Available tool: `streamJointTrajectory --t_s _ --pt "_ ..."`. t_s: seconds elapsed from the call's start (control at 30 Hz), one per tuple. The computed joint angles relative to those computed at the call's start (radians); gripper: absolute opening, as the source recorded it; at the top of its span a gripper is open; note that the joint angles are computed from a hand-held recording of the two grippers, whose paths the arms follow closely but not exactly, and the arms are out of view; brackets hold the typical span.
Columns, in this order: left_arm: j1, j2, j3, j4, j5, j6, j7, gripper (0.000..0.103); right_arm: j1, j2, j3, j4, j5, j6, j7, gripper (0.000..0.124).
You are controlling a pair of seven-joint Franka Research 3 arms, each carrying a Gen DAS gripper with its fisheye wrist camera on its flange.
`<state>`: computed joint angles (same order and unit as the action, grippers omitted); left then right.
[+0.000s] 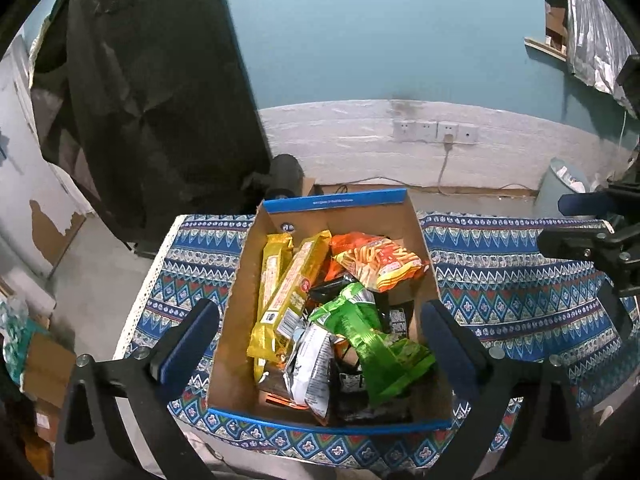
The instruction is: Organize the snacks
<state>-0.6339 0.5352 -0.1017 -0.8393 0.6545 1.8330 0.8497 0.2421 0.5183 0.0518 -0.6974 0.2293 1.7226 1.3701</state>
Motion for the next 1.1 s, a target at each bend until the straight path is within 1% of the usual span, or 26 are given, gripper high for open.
streamJointTrajectory --t_s 0.13,0.33,0.43,0.6,0.7,0.8,0.93,1.1 --pt "-0.005 0.013 0.002 0.021 -0.001 -0.011 0.008 0.102 -0.007 0.029 0.004 0.053 0.009 -0.032 0.005 0.079" --pt "-0.001 0.018 0.000 0.028 -0.018 -0.007 0.026 0.102 -0.009 0.045 0.005 0.083 0.009 -0.049 0.010 0.079" --pt "-0.002 0.021 0.002 0.031 -0.023 -0.009 0.028 0.102 -0.010 0.066 0.006 0.122 0.007 -0.070 0.015 0.079" --pt "-0.006 0.031 0.006 0.049 -0.027 -0.020 0.031 0.102 -0.012 0.059 0.007 0.108 0.007 -0.064 0.016 0.079" --pt "-0.008 0.035 0.009 0.056 -0.026 -0.025 0.035 0.102 -0.015 0.088 0.011 0.158 0.011 -0.097 0.032 0.079" --pt "-0.012 0.048 0.013 0.077 -0.027 -0.042 0.043 0.102 -0.013 0.089 0.011 0.157 0.007 -0.100 0.036 0.079" --pt "-0.016 0.050 0.018 0.081 -0.027 -0.050 0.042 0.102 -0.013 0.059 0.009 0.103 0.009 -0.075 0.031 0.079" --pt "-0.020 0.049 0.022 0.083 -0.019 -0.058 0.036 0.102 -0.011 0.070 0.008 0.123 0.008 -0.084 0.034 0.079"
